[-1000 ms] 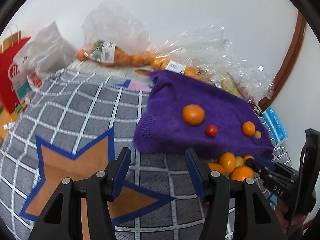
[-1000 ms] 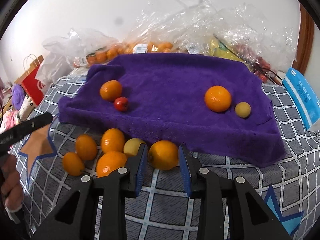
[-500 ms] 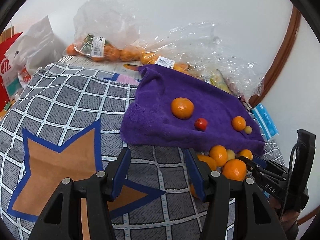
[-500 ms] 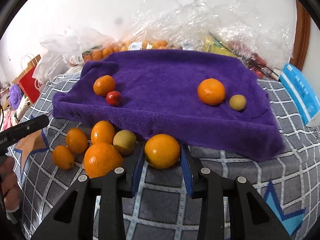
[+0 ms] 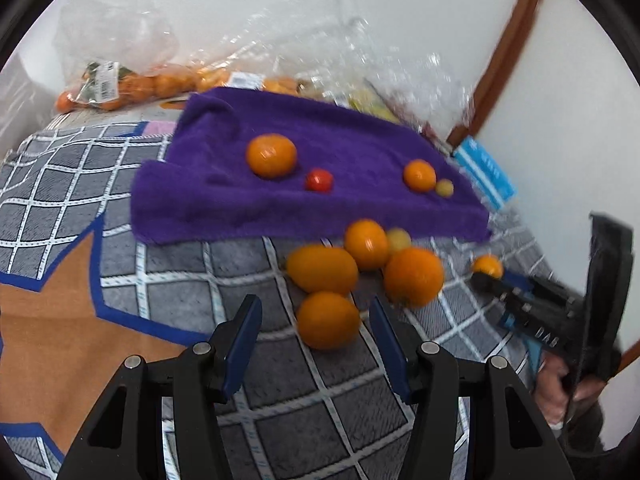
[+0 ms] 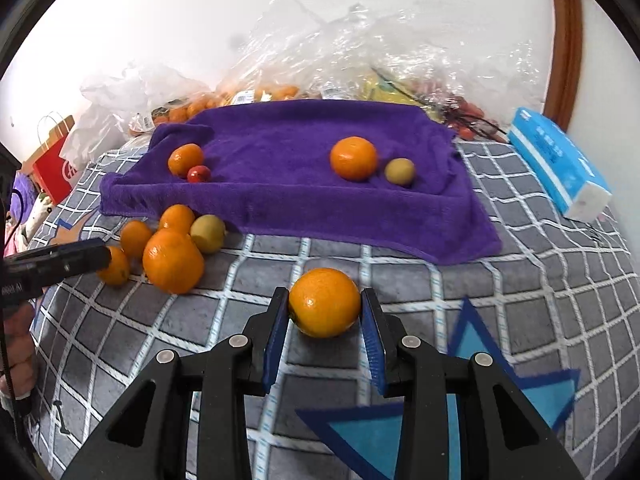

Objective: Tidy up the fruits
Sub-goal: 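Move both tools to oranges on the bed cover and close each on one, then lift the orange in the left tool while the right tool lifts its orange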

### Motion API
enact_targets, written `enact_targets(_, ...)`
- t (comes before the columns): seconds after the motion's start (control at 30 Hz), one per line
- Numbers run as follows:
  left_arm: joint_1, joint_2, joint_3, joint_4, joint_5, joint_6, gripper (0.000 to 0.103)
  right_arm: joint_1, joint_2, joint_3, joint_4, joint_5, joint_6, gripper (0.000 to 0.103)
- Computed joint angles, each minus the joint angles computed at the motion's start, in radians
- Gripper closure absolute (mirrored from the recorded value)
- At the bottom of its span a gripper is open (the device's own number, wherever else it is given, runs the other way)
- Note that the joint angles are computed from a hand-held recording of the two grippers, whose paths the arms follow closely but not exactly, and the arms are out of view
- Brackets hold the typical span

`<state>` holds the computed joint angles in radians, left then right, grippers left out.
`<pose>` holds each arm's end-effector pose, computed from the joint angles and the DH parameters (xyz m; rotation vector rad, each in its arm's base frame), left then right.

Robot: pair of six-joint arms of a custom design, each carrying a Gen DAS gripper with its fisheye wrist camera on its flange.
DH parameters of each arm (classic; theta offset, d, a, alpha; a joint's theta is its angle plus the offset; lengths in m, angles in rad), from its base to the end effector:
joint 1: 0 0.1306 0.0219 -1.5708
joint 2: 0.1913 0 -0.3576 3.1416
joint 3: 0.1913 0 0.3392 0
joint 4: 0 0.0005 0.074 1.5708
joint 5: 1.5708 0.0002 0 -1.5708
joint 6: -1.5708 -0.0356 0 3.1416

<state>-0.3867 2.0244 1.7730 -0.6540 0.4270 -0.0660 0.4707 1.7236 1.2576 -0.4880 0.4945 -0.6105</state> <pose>0.5786 -0.2521 0.2482 0.7355 2.3681 -0.6657 0.4592 0.2141 0.2288 0.3553 2.3485 -0.1243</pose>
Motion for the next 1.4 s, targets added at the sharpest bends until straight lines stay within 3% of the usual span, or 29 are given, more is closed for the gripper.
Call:
enact_targets(0.23, -0.032, -0.005, -0.004, -0.01, -0.103, -0.013, 0.05, 0.005, -0.036, -0.053, 0.044, 0.007, 0.003, 0.067)
enact_targets(0.37, -0.054, -0.006, -0.019, 0.024, -0.192, -0.033, 0.06, 0.003, -0.036, -0.052, 0.043, 0.004, -0.006, 0.067)
enact_targets(0.47, -0.062, -0.009, -0.025, 0.028, -0.217, -0.054, 0.068, 0.002, -0.034, -0.05, 0.045, -0.004, -0.003, 0.067)
enact_targets(0.87, -0.058, -0.009, -0.026, 0.035, -0.202, -0.032, 0.068, -0.007, -0.019, -0.036, 0.033, -0.04, 0.004, 0.067)
enact_targets(1.1, -0.054, -0.01, -0.03, 0.039, -0.199, -0.016, 0.068, 0.001, -0.009, -0.019, 0.0, -0.006, -0.001, 0.067)
enact_targets(1.4, -0.05, -0.008, -0.025, 0.032, -0.185, -0.011, 0.068, -0.008, 0.011, 0.007, -0.044, -0.028, -0.001, 0.067)
